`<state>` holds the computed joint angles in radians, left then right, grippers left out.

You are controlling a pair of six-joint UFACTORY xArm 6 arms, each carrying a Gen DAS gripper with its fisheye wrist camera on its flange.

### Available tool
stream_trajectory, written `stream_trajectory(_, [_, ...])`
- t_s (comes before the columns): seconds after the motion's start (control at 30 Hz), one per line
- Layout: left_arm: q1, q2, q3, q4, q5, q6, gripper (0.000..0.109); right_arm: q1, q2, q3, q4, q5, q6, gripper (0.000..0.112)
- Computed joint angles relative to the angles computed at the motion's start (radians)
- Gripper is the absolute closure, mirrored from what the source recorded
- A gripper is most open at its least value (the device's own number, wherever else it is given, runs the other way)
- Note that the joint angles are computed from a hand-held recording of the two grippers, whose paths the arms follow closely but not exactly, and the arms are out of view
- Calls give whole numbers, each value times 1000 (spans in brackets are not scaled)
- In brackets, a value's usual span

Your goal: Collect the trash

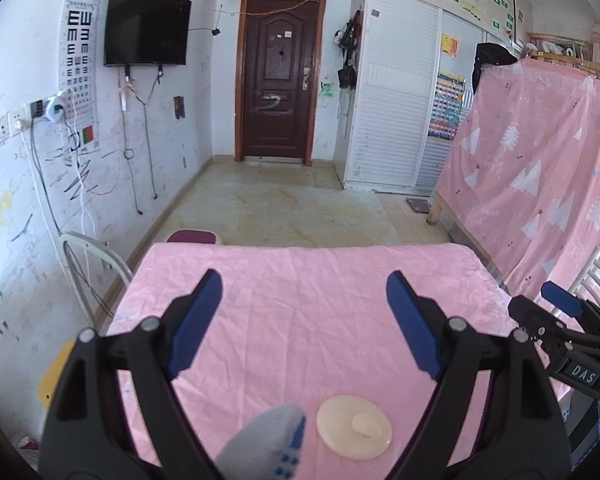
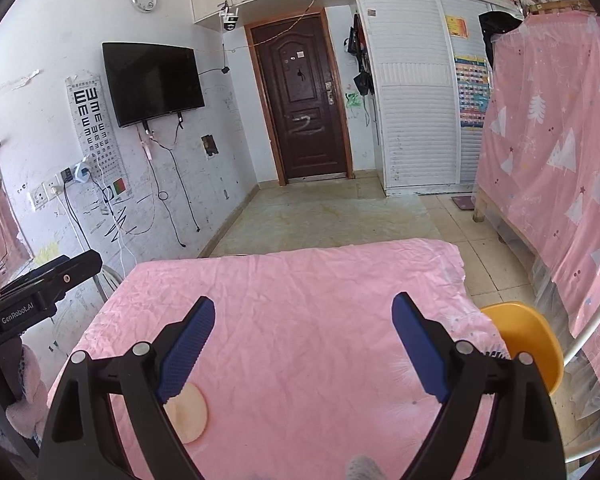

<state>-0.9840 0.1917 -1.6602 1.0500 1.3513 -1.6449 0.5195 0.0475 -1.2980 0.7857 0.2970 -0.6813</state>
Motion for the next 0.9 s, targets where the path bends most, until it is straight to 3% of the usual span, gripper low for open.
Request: stream_trajectory(0.9, [-32,-169,201,-8,77,-90,28,48,-11,9,-39,-11,18,32])
